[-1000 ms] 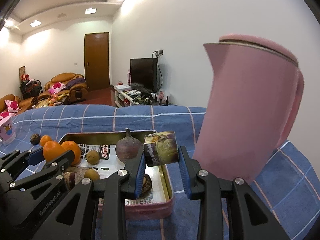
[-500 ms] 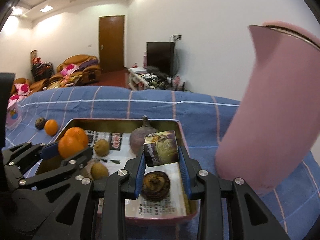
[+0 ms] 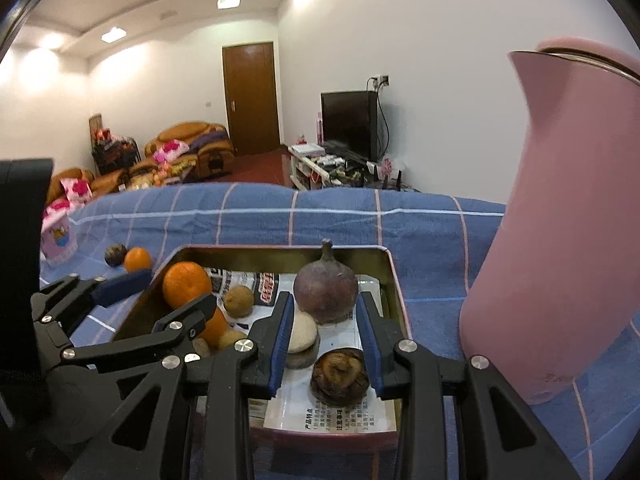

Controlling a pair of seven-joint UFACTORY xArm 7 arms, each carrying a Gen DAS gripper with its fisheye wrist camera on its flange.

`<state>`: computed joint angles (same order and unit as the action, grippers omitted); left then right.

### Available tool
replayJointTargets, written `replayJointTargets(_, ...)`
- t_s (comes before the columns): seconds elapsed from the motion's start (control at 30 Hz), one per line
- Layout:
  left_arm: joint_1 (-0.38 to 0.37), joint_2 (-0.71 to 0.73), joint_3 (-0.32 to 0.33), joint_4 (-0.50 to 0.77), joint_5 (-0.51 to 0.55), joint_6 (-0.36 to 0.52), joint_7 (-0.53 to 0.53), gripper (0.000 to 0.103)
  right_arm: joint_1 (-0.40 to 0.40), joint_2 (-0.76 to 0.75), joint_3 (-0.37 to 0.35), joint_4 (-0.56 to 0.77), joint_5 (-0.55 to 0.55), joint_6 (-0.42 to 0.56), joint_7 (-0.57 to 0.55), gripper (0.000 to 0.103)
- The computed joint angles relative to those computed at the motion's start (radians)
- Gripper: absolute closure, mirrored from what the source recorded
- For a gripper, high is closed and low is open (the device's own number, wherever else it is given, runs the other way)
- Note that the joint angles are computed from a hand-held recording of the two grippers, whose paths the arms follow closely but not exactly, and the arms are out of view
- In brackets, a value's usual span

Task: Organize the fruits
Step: 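Open both tools to drop the snack and orange into the tin box, then withdraw both tools from the box toward the last orange and dark fruit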

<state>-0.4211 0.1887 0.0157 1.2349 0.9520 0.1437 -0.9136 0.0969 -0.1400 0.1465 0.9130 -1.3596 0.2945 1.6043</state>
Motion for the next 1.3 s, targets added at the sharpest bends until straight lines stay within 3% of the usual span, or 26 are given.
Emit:
replayJointTargets(0.13,-0.001,-0.025,0.036,-0.005,0.135,-0.018,-0.177,0.000,-0.018,-0.028,-0.004,-0.017,-0.101,-0.021,0.157,0.042)
replayJointTargets(0.2,0.030,-0.026,0.026,-0.010,0.124,-0.066,-0.188,0.000,-0.024,-0.044,-0.004,-0.025,-0.185,-0.022,0.271,0.029)
replayJointTargets(0.4,0.029,-0.049,0.042,0.006,0.393,-0.048,-0.406,0.000,0.020,-0.069,0.025,-0.036,-0.213,0.126,0.296,0.027)
replayJointTargets(0.6,0.105,-0.048,-0.006,-0.005,0.386,-0.027,-0.388,0.000,0.061,-0.090,0.050,-0.050,-0.220,0.271,0.346,0.027)
replayJointTargets(0.9,0.171,-0.057,-0.010,-0.025,0.432,-0.042,-0.400,0.000,0.104,-0.042,0.068,-0.001,-0.157,0.350,0.327,0.027)
replayJointTargets(1.3,0.233,-0.043,0.026,-0.041,0.247,-0.071,-0.208,0.000,0.202,0.110,0.065,0.153,-0.100,0.394,0.303,0.027)
